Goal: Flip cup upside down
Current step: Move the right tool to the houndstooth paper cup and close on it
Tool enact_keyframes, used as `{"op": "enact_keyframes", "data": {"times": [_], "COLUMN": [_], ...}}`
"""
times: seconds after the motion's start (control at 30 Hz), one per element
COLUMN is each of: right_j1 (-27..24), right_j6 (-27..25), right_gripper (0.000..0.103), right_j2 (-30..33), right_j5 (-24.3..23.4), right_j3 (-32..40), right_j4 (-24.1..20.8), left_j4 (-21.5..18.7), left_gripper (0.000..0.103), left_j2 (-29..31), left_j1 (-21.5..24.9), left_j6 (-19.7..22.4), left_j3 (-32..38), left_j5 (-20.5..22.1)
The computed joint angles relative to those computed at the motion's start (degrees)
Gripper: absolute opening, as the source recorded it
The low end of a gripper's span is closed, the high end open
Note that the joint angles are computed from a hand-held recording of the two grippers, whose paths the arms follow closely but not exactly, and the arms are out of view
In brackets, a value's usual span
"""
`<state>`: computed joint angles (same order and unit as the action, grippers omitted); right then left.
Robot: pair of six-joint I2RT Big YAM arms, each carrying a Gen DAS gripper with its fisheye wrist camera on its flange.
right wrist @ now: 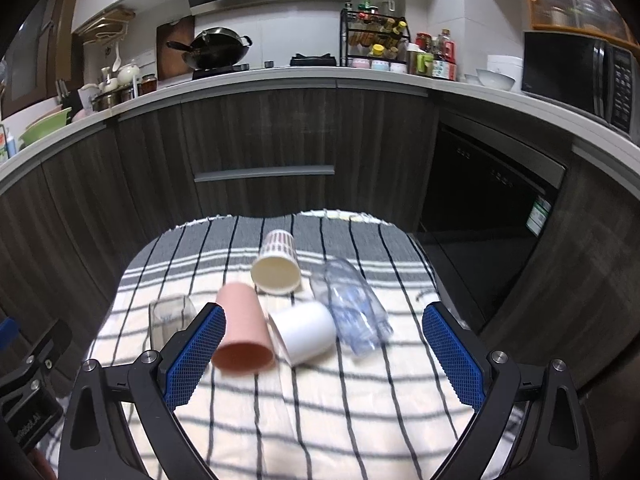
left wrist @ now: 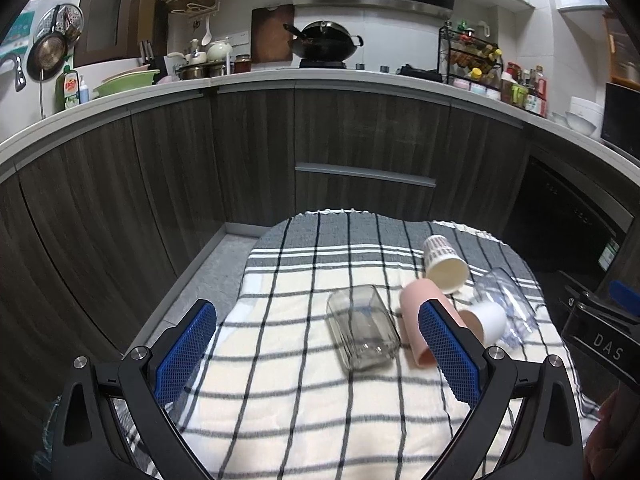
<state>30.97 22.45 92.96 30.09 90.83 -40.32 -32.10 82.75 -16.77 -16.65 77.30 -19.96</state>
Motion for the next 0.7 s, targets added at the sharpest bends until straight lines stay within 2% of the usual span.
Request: {"op": "enact_keyframes", "data": {"times": [0.27, 0.37, 0.5, 0.67, 0.7], "right_j1": [-1.4, -2.1, -3.0, -3.9, -4.1], "right_j6": [-4.8, -6.1, -6.2, -6.4, -6.5], "right_gripper": [0.099, 0.099, 0.099, 0.099, 0.099], "right_j2": [10.9, 16.0, 23.0, 33.9, 37.2], "right_j5": [-1.7, -2.7, -4.4, -6.1, -6.6], "right_j3": [14.6, 21.6, 31.7, 48.7, 54.1], "right_j4": [-4.3, -7.9, -13.3, -22.9, -26.1], "left_j4": [-2.6, -3.5, -4.2, -6.5, -6.8], "left_gripper": [0.103, 0.103, 0.103, 0.103, 0.103], "left_j2": [7.0, 10.0, 13.3, 18.9, 19.7], "left_j1": [2.4, 3.3, 4.4, 5.7, 5.9], "left_j6": [-0.1, -0.2, 0.7, 1.2, 1.2], "left_j3": [7.3, 10.4, 14.2, 20.3, 21.2], "left_j5": [1.7, 2.3, 2.8, 3.7, 3.8]}}
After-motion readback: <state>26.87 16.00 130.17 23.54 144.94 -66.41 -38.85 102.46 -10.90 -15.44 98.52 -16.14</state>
